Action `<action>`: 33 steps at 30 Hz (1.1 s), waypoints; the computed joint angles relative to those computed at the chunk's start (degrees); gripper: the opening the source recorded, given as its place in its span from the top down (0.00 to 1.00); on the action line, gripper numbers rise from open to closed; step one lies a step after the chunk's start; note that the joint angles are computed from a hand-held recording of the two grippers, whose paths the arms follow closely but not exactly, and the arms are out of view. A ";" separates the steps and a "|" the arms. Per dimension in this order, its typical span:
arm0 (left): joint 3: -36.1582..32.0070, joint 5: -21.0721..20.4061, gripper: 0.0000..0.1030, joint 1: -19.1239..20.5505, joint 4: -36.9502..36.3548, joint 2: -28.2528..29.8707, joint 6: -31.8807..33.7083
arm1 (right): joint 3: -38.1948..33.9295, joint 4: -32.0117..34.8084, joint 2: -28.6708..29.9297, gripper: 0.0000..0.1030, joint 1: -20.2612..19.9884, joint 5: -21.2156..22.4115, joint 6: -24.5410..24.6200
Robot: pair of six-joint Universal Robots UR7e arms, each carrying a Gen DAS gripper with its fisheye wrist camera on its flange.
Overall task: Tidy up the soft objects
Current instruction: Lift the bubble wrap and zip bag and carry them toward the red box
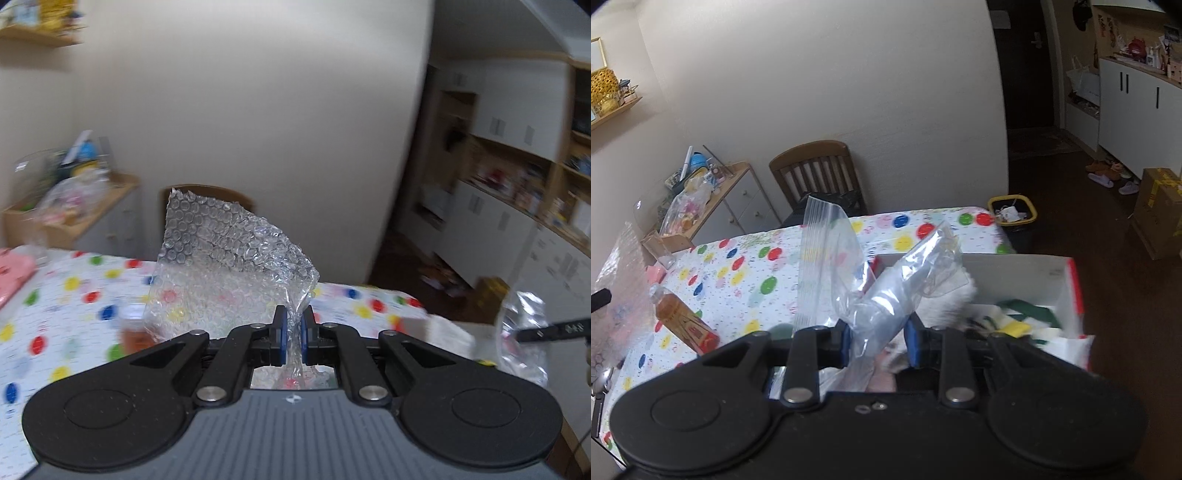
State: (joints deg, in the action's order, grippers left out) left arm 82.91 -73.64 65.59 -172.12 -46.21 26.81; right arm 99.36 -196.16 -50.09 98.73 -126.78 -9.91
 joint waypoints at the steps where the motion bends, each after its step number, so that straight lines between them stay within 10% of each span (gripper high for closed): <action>1: 0.14 -0.60 0.94 -0.50 0.50 0.45 0.33 | 0.82 -0.45 -0.71 0.73 -0.21 -0.17 -0.19; 16: -1.79 -8.61 0.94 -6.89 9.26 9.96 5.30 | 7.36 -2.10 -7.42 0.73 -5.01 -2.41 -1.09; 33: -15.08 -9.91 0.93 -8.35 21.27 22.73 6.72 | -0.78 5.32 -2.74 0.73 -9.51 -4.01 -3.46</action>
State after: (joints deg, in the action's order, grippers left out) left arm 67.83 -83.55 57.24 -150.85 -23.48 33.53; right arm 98.57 -190.84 -52.83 89.22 -130.79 -13.37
